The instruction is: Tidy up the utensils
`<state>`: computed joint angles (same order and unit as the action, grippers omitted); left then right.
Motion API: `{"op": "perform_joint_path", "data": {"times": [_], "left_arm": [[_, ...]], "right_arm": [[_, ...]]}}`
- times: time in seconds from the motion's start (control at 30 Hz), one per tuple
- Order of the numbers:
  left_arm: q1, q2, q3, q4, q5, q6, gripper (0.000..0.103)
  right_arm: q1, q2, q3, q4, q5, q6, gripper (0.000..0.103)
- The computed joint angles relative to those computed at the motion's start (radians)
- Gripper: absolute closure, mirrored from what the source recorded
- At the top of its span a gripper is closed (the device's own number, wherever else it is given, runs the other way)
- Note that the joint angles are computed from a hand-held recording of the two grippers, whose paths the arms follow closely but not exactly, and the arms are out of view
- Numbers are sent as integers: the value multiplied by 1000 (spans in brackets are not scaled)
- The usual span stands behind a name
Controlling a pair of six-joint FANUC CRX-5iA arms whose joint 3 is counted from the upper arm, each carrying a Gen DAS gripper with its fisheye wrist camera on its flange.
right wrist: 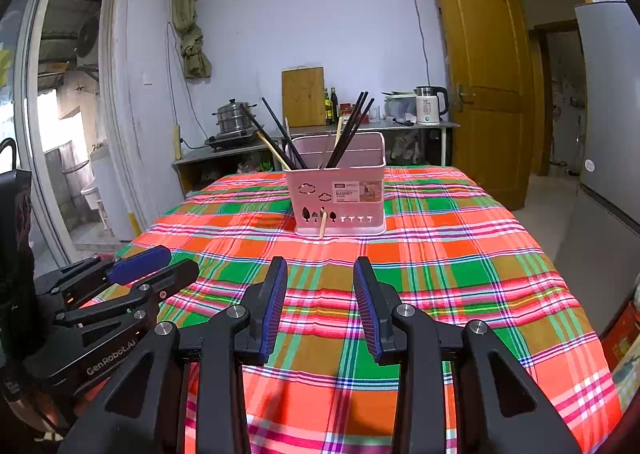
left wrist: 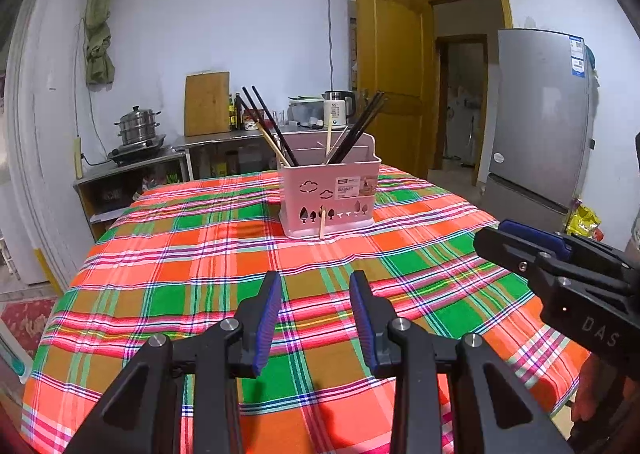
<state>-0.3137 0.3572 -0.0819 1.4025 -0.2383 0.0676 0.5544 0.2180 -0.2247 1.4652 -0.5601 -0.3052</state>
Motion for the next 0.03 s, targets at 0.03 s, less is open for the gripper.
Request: {"op": "perform_joint_path", "data": {"times": [0.03], "left_arm": [[0, 1, 1, 2, 2, 0, 68]], "right_arm": [[1, 0, 1, -3, -2, 3, 68]]}}
